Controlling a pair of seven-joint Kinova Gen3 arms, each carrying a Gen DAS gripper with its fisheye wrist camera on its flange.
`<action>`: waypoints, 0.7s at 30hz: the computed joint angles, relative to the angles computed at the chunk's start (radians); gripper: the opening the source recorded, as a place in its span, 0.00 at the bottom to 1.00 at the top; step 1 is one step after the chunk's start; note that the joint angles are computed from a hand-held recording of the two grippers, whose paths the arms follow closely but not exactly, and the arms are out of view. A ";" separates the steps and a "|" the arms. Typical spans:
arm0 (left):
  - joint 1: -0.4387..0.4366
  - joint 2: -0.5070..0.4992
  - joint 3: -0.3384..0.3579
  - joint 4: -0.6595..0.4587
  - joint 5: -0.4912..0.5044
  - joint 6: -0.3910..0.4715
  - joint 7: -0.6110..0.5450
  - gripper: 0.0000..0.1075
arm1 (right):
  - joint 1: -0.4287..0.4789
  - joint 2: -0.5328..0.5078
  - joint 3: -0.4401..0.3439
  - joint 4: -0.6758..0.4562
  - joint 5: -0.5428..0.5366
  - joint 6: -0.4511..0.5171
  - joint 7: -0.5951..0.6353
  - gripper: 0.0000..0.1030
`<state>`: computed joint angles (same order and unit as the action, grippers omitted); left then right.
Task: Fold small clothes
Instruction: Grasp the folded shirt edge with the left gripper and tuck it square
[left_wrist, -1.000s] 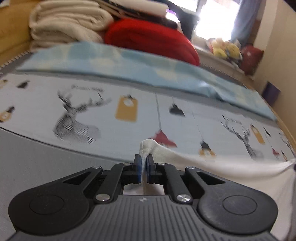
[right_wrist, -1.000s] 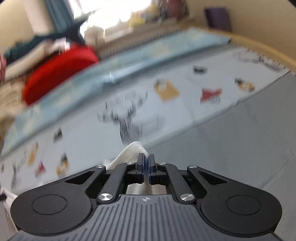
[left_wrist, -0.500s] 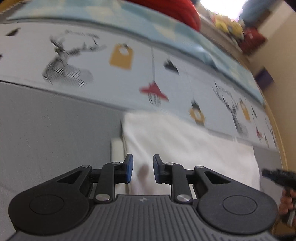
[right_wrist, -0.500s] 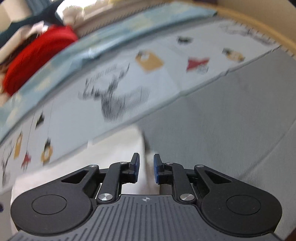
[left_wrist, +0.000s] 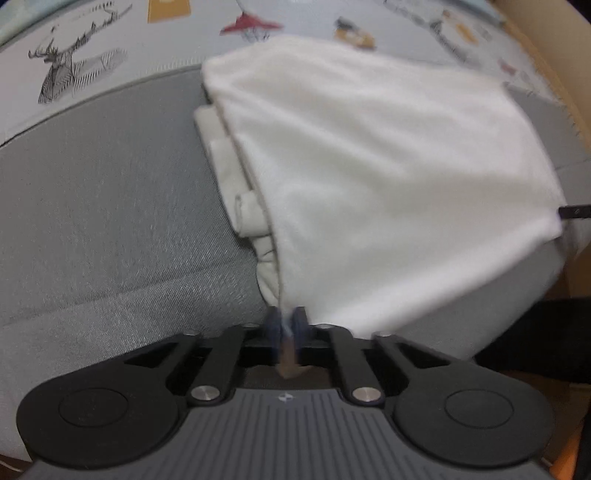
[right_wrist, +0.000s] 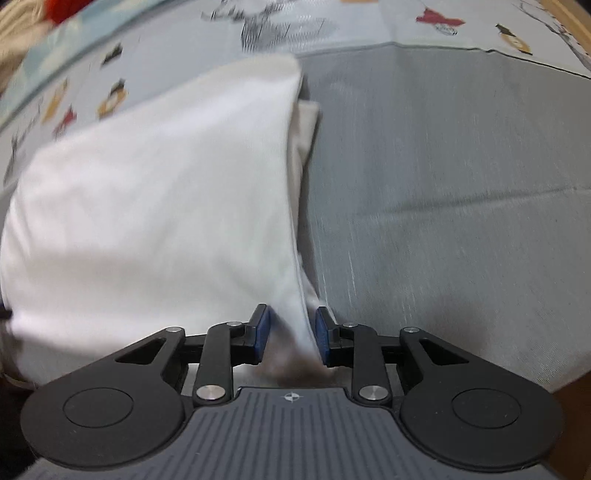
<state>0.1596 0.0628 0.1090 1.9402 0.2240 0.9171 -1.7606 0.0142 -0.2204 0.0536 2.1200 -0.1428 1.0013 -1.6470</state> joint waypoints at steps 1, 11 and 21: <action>0.010 -0.020 -0.017 0.008 0.008 -0.009 0.004 0.05 | 0.005 -0.012 -0.003 0.001 0.004 0.003 -0.005 0.03; 0.262 -0.028 -0.346 0.013 0.080 0.013 -0.016 0.15 | -0.010 -0.036 -0.063 -0.007 0.090 0.043 -0.112 0.09; -0.093 0.037 -0.067 0.055 0.298 -0.145 -0.004 0.53 | -0.003 -0.131 -0.073 0.009 0.196 -0.106 -0.305 0.16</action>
